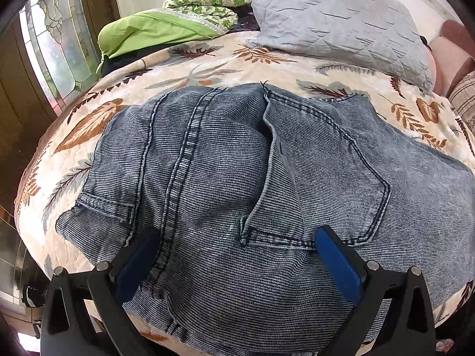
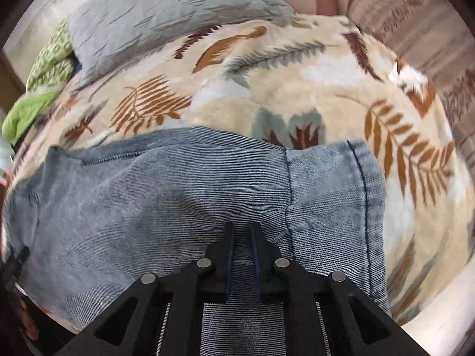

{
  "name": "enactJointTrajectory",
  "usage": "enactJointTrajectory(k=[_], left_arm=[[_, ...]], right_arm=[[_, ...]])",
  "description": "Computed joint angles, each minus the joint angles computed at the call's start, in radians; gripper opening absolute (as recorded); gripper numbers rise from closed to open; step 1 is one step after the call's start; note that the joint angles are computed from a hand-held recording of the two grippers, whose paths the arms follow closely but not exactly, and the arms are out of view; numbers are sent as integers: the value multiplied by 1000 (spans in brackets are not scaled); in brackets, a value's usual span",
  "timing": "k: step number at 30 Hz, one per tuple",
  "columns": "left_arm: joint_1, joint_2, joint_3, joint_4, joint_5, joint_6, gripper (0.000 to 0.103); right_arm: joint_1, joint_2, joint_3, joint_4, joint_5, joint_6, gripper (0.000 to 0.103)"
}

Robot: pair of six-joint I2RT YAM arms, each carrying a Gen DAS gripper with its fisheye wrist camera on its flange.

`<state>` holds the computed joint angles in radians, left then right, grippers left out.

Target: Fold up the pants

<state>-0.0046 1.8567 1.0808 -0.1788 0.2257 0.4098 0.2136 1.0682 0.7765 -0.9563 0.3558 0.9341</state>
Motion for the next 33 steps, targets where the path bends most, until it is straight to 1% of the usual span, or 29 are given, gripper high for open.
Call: enactJointTrajectory(k=[1, 3, 4, 6, 7, 10, 11, 13, 14, 15, 16, 19, 22, 23, 25, 26, 27, 28, 29, 31, 32, 33], left_arm=[[1, 0, 0, -1, 1, 1, 103], [1, 0, 1, -2, 3, 1, 103], [1, 0, 1, -2, 3, 1, 103], [-2, -2, -5, 6, -4, -4, 103], [-4, -4, -9, 13, -8, -9, 103], [-13, -7, -22, 37, -23, -24, 103], [-15, -9, -27, 46, -28, -27, 103], [-17, -11, -35, 62, -31, -26, 103], [-17, -11, -36, 64, -30, -24, 103], [-15, -10, -35, 63, -28, -23, 103], [-14, -9, -32, 58, -24, -23, 103], [-13, -6, -25, 52, -23, -24, 103], [-17, -2, 14, -7, -32, -12, 103], [-17, -16, 1, 15, -34, -18, 103], [-12, -88, -97, 167, -38, -42, 103], [-11, -113, -132, 219, -28, -40, 103], [-10, -137, -162, 260, -12, -29, 103], [-12, -144, -175, 268, 2, -14, 103], [-21, -132, -162, 234, 3, 11, 103], [-54, -76, -108, 150, -47, 52, 103], [-79, -32, -72, 105, -94, 68, 103], [-81, -22, -72, 118, -95, 63, 103]], right_arm=[[6, 6, 16, -12, -1, 10, 13], [17, -41, 6, -18, -4, 42, 13], [36, -84, -12, -20, -2, 63, 13], [104, -101, -3, -29, 11, 108, 13], [131, -51, 7, 13, 15, 111, 13], [225, 11, 33, 57, 34, 96, 13], [242, 34, 33, 83, 19, 83, 13], [236, 92, 12, 154, -47, 50, 13], [243, 124, 4, 173, -47, 56, 14], [270, 128, -2, 187, -3, 69, 14], [280, 137, 5, 184, 13, 67, 14], [252, 153, 47, 154, -23, 51, 14], [250, 148, 82, 177, -25, 33, 14], [263, 167, 104, 180, -19, 21, 14], [280, 228, 153, 197, -25, -21, 14], [285, 263, 177, 211, -34, -42, 14], [294, 298, 197, 224, -42, -54, 14], [299, 336, 216, 242, -54, -67, 14], [306, 381, 237, 261, -68, -81, 14], [313, 458, 269, 279, -97, -108, 14], [334, 495, 292, 270, -62, -113, 14], [358, 514, 304, 271, -10, -128, 14]])
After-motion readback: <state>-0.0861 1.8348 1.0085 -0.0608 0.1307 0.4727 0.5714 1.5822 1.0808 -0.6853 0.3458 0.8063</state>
